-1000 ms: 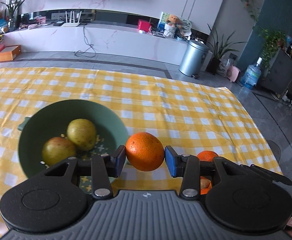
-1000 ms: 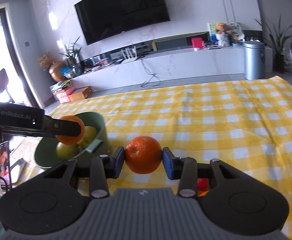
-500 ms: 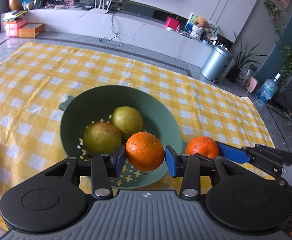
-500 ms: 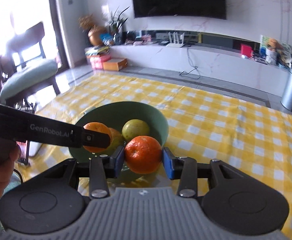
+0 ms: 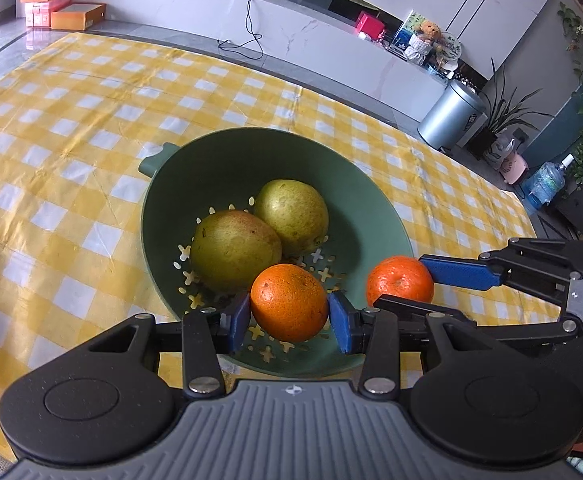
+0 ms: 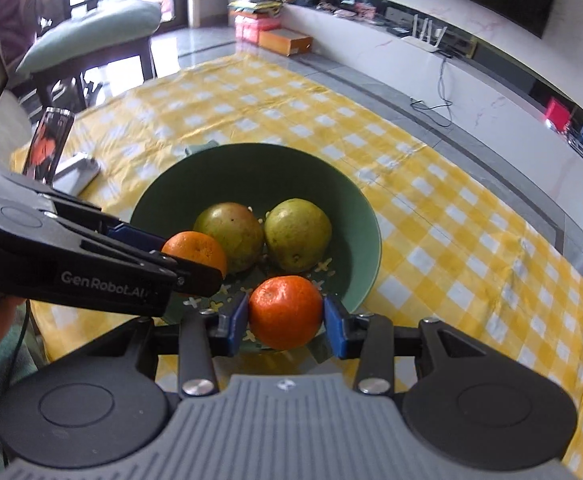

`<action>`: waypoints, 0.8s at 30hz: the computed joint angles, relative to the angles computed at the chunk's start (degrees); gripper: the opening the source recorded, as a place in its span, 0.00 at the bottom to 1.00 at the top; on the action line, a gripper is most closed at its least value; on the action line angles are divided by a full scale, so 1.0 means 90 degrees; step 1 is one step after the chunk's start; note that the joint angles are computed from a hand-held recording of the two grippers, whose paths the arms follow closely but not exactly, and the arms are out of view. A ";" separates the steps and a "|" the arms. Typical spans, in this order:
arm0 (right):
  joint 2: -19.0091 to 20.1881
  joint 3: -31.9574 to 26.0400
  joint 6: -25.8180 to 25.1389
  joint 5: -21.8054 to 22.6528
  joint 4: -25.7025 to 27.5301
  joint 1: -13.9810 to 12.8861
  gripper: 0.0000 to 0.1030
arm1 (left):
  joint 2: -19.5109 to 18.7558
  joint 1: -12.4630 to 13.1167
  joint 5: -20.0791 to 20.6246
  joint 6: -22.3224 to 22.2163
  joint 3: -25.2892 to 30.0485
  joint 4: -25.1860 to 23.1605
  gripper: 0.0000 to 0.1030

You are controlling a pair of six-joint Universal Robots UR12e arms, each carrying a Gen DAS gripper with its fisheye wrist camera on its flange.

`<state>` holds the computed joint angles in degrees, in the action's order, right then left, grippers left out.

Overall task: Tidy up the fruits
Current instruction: 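Lower the oranges into the colander and open both tools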

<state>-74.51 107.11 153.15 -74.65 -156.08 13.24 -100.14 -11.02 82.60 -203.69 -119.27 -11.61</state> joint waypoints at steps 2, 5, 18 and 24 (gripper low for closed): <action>0.0048 -0.0138 -0.0197 -0.0083 0.0269 0.0042 0.37 | -0.0016 0.0031 -0.0045 -0.0028 0.0002 -0.0041 0.47; 0.0137 -0.0323 -0.0515 -0.0207 0.0595 0.0100 0.37 | -0.0035 0.0033 0.0022 -0.0024 0.0017 -0.0121 0.47; 0.0406 -0.0856 -0.1591 -0.0720 0.1608 0.0291 0.37 | -0.0004 0.0116 -0.0384 0.0359 -0.0007 -0.0215 0.47; 0.0505 -0.1007 -0.1866 -0.0704 0.1866 0.0301 0.37 | 0.0004 0.0203 -0.0703 0.0241 -0.0055 -0.0163 0.47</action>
